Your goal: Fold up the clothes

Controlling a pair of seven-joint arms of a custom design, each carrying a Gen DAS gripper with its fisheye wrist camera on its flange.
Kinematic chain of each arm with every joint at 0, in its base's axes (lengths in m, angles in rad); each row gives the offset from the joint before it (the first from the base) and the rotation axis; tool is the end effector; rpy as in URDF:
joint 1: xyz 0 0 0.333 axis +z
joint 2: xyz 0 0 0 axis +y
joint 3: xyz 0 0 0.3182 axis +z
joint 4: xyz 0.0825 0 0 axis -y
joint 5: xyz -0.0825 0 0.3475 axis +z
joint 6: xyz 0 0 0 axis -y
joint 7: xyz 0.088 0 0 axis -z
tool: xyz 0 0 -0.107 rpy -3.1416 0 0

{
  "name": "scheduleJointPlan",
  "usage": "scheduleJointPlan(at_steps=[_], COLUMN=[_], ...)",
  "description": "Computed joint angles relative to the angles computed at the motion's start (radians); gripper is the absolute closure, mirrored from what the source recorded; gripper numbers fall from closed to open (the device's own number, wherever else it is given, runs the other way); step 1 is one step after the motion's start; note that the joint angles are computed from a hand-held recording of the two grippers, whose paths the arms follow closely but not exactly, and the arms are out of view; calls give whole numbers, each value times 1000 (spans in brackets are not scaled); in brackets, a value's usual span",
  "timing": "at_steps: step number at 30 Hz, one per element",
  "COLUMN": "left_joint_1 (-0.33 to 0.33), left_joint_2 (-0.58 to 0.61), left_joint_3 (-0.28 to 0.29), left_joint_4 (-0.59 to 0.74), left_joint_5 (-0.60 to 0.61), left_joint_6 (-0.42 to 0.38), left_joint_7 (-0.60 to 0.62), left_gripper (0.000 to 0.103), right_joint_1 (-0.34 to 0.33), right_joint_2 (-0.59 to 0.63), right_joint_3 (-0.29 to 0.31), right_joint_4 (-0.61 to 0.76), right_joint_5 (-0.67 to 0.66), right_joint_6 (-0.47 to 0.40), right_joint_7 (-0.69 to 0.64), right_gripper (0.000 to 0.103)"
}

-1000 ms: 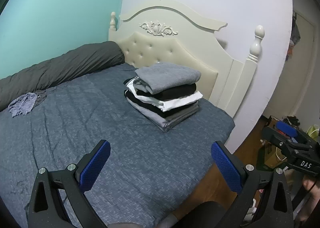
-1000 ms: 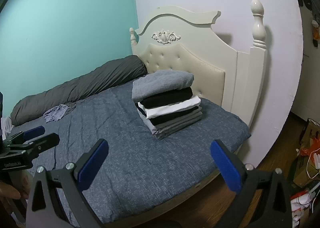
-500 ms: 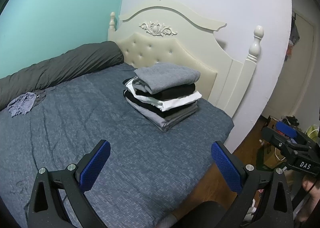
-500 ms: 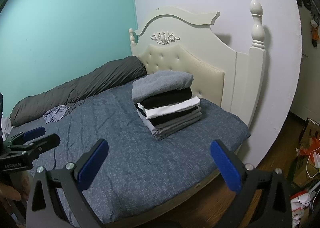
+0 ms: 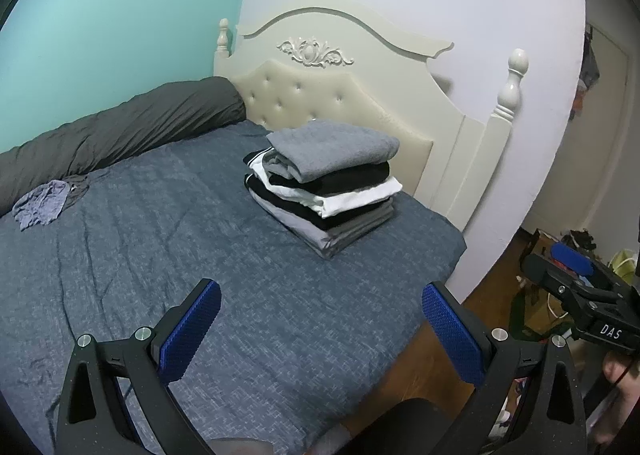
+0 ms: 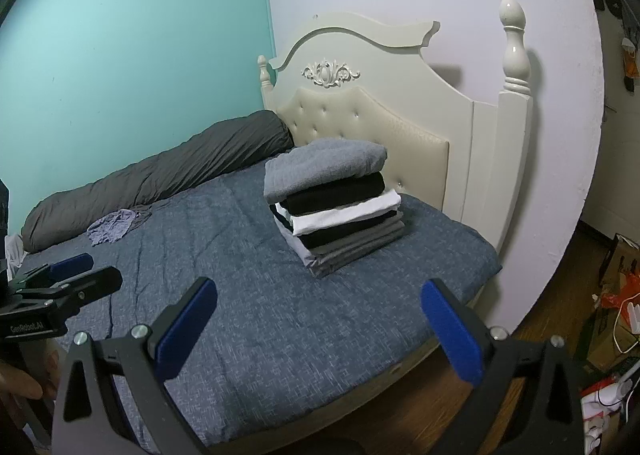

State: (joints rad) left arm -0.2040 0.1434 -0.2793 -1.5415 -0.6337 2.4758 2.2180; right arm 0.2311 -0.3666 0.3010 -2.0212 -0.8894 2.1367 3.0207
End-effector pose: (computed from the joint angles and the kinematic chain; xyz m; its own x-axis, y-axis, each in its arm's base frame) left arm 0.5548 -0.2723 0.6683 -0.7439 -0.6472 0.1664 -0.4791 0.3430 -0.8080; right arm 0.3911 0.2230 0.6695 -0.5001 -0.8596 -0.1047 -0.3972 0.3352 -0.8543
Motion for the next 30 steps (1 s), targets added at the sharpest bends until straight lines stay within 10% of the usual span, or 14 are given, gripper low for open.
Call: scheduleJointPlan(at_steps=[30], left_joint_1=[3], left_joint_2=[2], left_joint_3=[-2], left_joint_4=[1], left_joint_5=[-9], left_joint_6=[3], left_joint_7=[15], left_gripper=[0], right_joint_1=[2], right_joint_2=[2], right_joint_3=[-3], right_joint_4=[-2], right_joint_5=[5], right_joint_6=[3], right_joint_7=[13], right_gripper=[0])
